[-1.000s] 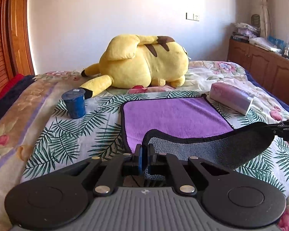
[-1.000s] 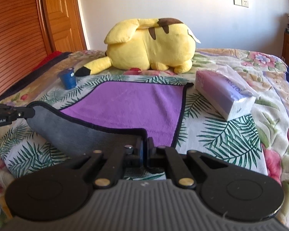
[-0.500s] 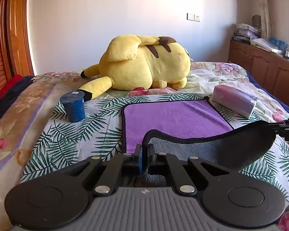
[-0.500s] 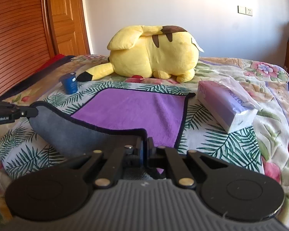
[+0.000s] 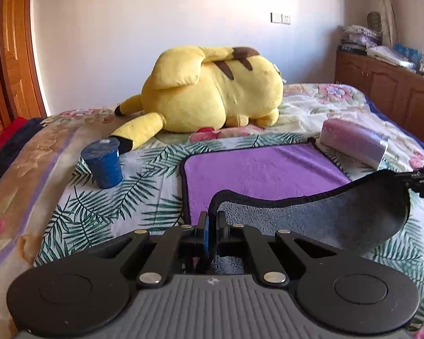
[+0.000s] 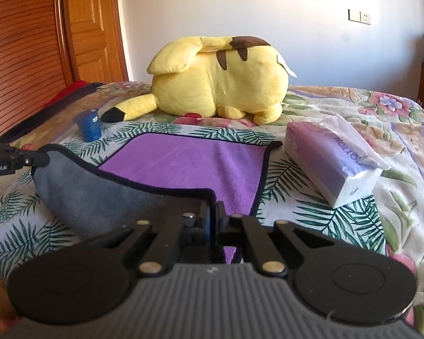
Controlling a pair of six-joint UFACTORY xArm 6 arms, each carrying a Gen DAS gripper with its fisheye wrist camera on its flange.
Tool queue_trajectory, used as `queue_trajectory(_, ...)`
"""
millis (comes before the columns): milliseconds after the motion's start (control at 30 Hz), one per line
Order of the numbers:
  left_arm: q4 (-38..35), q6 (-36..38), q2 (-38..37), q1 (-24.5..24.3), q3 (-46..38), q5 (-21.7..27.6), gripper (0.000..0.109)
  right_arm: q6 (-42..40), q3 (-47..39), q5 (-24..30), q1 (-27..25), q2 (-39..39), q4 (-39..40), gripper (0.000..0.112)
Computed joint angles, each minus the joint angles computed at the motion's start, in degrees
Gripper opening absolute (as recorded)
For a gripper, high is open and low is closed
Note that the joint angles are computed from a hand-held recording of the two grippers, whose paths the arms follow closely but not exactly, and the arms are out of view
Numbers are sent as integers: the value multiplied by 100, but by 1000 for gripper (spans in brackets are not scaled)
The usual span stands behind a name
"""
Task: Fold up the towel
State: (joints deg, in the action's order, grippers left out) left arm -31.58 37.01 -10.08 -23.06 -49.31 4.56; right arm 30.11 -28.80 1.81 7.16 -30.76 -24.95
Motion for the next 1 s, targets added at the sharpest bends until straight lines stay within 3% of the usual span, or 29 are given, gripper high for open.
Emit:
queue_trajectory(200, -60, 125, 244, 38, -169, -8, 5, -269, -81, -104, -40, 266, 210, 3)
queue_trajectory(400, -197, 311, 417, 14, -331, -51, 5, -10, -169, -288, -182, 512, -146, 3)
queue_trajectory(633, -600, 628, 538, -32, -515, -90, 5, 1222, -397, -509, -486, 748, -1598, 3)
queue_trajectory(1000, -822, 908, 849, -93, -815, -284, 5, 2578, -871, -722, -786, 1145, -3035, 3)
